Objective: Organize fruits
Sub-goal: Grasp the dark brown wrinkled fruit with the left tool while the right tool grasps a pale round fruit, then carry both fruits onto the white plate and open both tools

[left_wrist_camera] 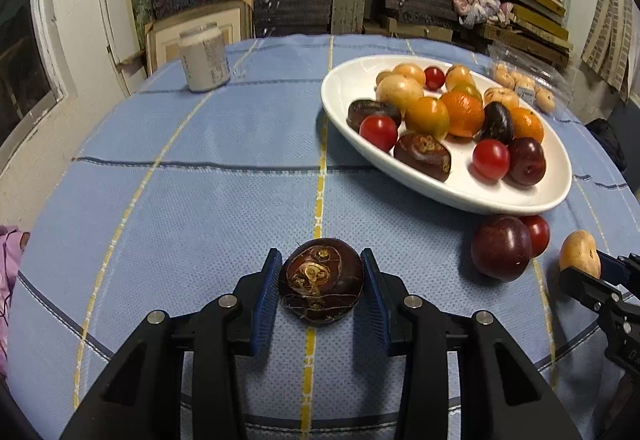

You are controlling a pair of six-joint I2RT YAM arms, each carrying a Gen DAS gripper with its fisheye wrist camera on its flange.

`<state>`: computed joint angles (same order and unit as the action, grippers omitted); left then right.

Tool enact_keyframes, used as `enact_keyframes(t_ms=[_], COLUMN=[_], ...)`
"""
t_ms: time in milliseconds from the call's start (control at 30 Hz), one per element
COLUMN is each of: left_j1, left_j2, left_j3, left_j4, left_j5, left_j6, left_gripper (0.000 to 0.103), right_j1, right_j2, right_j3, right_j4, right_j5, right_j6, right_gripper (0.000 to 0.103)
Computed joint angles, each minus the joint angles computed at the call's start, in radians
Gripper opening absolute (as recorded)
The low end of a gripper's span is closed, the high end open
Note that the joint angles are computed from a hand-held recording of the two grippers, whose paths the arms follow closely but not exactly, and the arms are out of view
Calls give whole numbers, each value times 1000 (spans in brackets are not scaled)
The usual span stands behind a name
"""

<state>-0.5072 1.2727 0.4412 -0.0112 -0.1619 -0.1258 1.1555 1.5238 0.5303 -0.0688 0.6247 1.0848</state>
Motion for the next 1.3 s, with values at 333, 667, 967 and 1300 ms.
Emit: enact_keyframes(t_ms=[333,667,967,1300], left_j1=[-106,-189,-143,-127], left_j2=[-254,-126,172,373], left_j3=[22,402,453,503], left_j4=[-167,-226,-130,-124], left_j5=[-70,-132,2,77], left_j6=[-63,-104,-150,-109], left_gripper=[41,41,41,41], right_j1=[105,-28,-428,-565], right_j2=[-394,-648,-301,-42], right_j3=[-90,127,75,68], right_j4=[-139,-183,144,294], right_j5=[203,324,-138,-324], right_j6=[115,-294,-382,-354], right_gripper=[42,42,42,42])
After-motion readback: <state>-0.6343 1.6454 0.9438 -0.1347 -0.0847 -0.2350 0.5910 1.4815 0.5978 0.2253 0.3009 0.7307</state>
